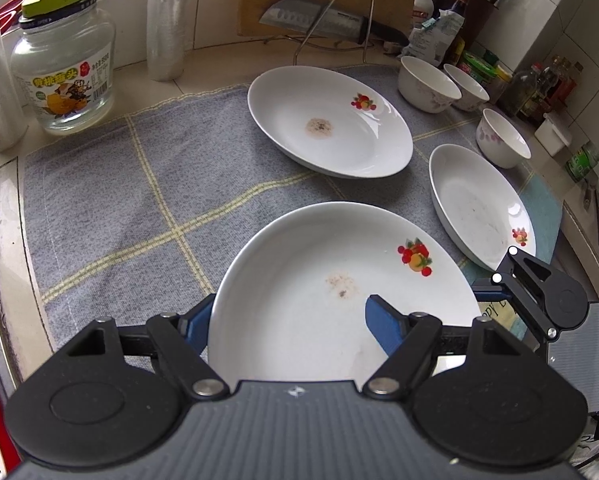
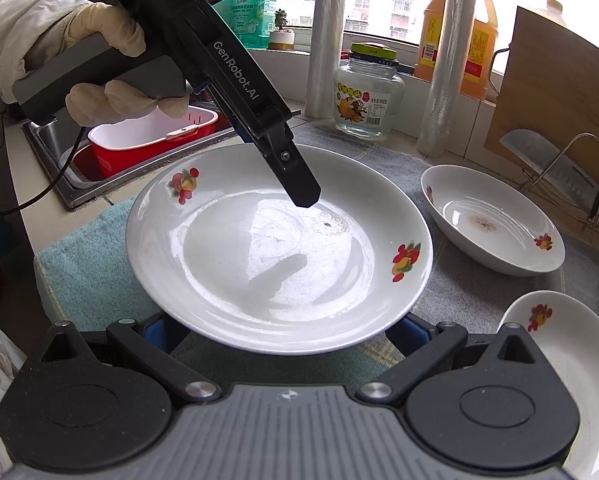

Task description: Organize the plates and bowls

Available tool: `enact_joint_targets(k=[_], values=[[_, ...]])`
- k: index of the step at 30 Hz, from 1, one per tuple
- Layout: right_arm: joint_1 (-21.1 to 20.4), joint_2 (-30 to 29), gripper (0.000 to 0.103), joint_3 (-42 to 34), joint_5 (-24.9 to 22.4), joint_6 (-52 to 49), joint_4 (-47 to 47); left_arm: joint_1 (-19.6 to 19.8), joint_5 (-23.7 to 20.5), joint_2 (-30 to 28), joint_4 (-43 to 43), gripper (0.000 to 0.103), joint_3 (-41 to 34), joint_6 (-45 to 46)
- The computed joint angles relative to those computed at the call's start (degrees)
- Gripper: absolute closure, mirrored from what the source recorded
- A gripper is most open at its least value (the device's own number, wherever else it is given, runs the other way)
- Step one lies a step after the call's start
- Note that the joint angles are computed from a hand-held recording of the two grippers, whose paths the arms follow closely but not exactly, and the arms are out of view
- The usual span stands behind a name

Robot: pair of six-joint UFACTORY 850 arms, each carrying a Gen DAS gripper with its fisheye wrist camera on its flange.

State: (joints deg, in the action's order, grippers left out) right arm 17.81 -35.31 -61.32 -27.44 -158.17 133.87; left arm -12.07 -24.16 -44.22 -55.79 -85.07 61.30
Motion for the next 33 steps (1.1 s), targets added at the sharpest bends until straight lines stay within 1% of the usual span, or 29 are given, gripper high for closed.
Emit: enact_joint_targets(k=[3,8,11,17,22,33], values=[[0.72,-1.00,0.000,-1.99,0.76,1.25,-1.20,0.90,0.18,0.04,-0.38,0.026,-0.06,0.56],[1.70,-3.77,0.000,-6.73,2.03,7.08,-6.07,2.52,0.86,-0.26,-0.61,0.026,-0.50,1.18],[2.48,-5.05,0.000,-8.64,2.63,6.94,-6.04,3.45,0.86,-0.82,-0.49,0.026,-1.23,1.24],[3.62,-7.50,0.000,-12.82,4.56,9.88,-8.23,4.69,0.86,-2.48,-0.08,0.026,-3.40,1.70],[4.32,-9.42,0.000,-15.80,6.50,11.95,-9.21,5.54,-0.52,-4.80,1.14,0.026,-6.47,1.06],[5.50,-12.26,0.000,-19.58,9.62,13.45,-7.76,6.72,-2.94,-9.01,1.88,0.026,-11.82,1.35]])
